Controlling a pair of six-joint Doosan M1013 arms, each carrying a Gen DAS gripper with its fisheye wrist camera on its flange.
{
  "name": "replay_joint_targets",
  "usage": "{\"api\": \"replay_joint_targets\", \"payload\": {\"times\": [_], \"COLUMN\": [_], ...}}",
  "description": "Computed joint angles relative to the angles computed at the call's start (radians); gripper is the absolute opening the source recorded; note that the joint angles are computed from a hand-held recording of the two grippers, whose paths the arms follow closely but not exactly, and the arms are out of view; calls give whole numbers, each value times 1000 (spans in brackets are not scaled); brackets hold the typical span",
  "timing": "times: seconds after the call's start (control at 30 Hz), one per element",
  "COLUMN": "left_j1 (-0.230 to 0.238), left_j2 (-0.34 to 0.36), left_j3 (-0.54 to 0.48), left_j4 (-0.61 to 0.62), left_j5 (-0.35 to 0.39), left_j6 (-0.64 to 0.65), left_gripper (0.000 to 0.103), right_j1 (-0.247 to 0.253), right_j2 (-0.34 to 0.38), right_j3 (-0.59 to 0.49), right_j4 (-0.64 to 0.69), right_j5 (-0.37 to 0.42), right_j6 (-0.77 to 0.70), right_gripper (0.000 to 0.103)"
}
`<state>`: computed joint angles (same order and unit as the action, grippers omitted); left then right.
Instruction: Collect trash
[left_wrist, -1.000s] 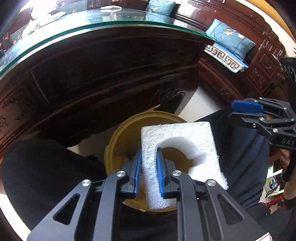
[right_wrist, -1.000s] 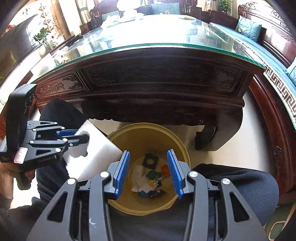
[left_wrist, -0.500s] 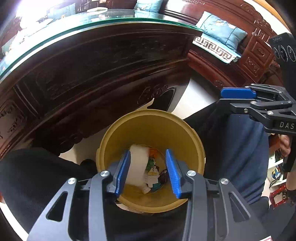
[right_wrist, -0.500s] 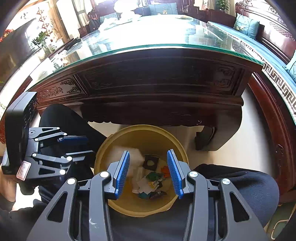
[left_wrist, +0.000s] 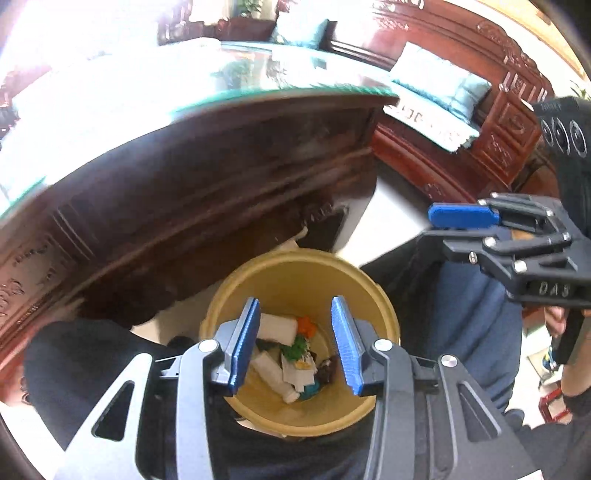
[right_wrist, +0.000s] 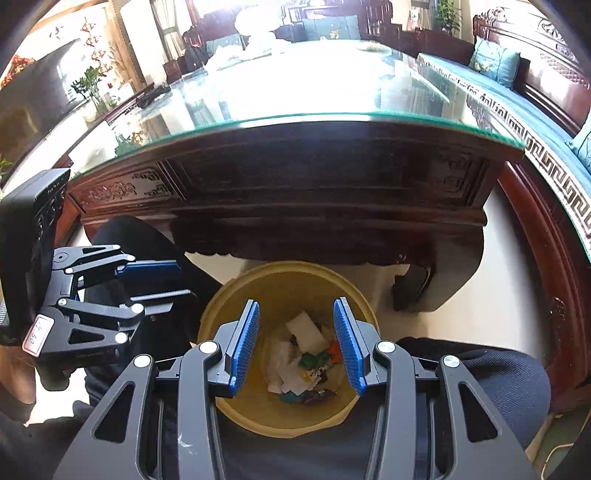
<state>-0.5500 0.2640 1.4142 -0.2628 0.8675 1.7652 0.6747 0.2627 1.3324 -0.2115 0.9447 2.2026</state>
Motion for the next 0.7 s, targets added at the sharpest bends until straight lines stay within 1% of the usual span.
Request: {"api": "replay_joint_targets", "payload": {"times": [0.07, 0.13, 0.27, 0.37, 0.43, 0.5, 0.53, 0.57, 0.6, 0.63, 0.7], "left_j1": [-1, -2, -9, 1, 11, 19, 19, 19, 16, 13, 19], "left_j2": [-9, -19, -29, -18, 0, 23, 35, 52, 73, 96, 133], "left_j3": [-8, -18, -55, -99, -140, -183, -205, -232, -263, -296, -351], "left_j4": [35, 76, 239, 298, 343, 388, 417, 479, 552, 614, 648], "left_j5": [-20, -48, -116, -147, -153, -148, -138, -124, -103, -77, -48], "left_j6": [-46, -97, -252, -320, -381, -426, -452, -503, -564, -614, -640], "left_gripper": [54, 62, 78, 78, 78, 79, 83, 90, 93, 97, 98], "right_j1": [4, 9, 10, 8, 3, -4, -6, -10, -15, -18, -34], "right_j2": [-1, 0, 15, 43, 71, 109, 124, 144, 170, 185, 225], "right_j3": [-12, -29, -82, -142, -194, -257, -283, -313, -353, -375, -434], "right_j4": [-17, -49, -88, -124, -153, -171, -183, -201, -233, -255, -266], "right_j5": [-9, -19, -56, -72, -77, -66, -58, -51, -41, -35, -28], "right_j6": [2, 8, -7, -16, -8, -18, -10, 4, 34, 58, 81], "right_gripper": [45, 50, 53, 56, 62, 64, 70, 80, 84, 91, 93]}}
